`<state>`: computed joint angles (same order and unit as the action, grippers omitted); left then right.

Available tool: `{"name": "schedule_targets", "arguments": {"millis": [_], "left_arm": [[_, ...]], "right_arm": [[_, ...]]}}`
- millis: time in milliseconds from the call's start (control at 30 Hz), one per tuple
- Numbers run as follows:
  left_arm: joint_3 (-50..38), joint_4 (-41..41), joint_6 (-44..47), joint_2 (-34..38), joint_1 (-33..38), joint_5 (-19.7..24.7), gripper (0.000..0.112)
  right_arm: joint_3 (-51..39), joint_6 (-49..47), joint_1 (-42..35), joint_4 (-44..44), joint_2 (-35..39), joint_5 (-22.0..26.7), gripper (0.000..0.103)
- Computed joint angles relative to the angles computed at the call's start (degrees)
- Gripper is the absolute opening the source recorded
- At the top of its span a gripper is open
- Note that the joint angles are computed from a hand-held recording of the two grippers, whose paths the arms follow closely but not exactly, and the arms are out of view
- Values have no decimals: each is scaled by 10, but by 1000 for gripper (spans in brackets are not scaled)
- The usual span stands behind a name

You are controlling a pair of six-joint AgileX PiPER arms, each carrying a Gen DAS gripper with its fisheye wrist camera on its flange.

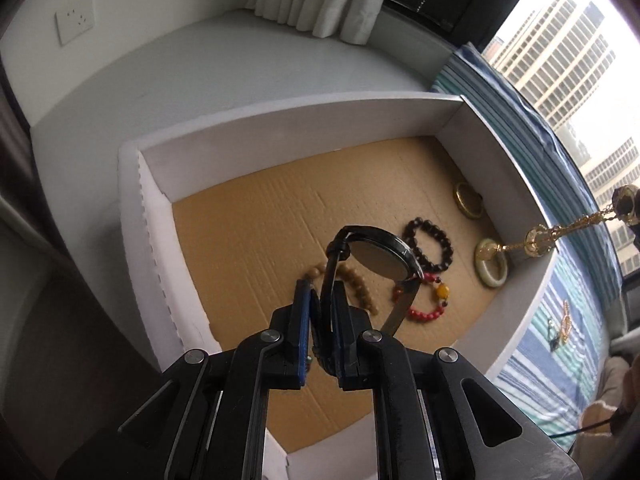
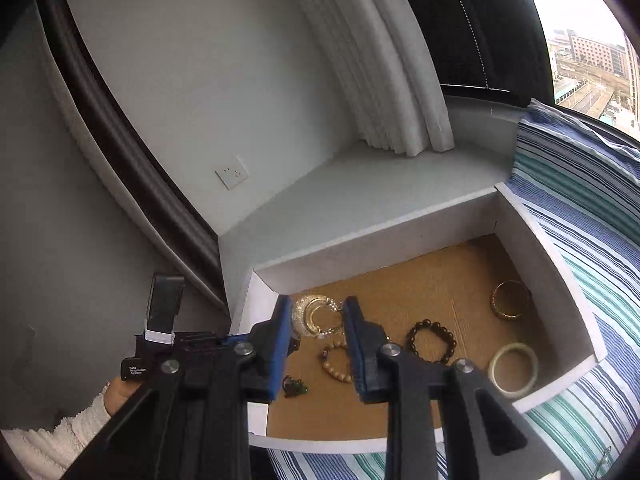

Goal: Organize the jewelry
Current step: 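Carry the held watch and gold earrings into the box with both tools, then open both tools in the box and move them back over the bed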

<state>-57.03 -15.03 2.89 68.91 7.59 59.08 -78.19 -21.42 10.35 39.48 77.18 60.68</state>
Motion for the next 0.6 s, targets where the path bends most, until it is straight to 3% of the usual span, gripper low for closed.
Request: {"name": "schedule_targets", "arguments": {"millis": [233,333,400,467,600], "left_arm": [[-6,44,-32,73,11,-58,9],[-2,77,-59,82,7,-76,15],[4,75,-58,75,12,-78,38],[15,68,-46,50,22,-77,52],[17,60,-44,4,10,-66,59]], "right_arm": [[-29,25,94,-58,114,-99,27],[-40,51,118,-95,146,-129,30],[-43,66,123,-113,155,-130,44],[-30,61,116,-104,144,-132,47],[6,41,89,-86,89,-127,47]]}}
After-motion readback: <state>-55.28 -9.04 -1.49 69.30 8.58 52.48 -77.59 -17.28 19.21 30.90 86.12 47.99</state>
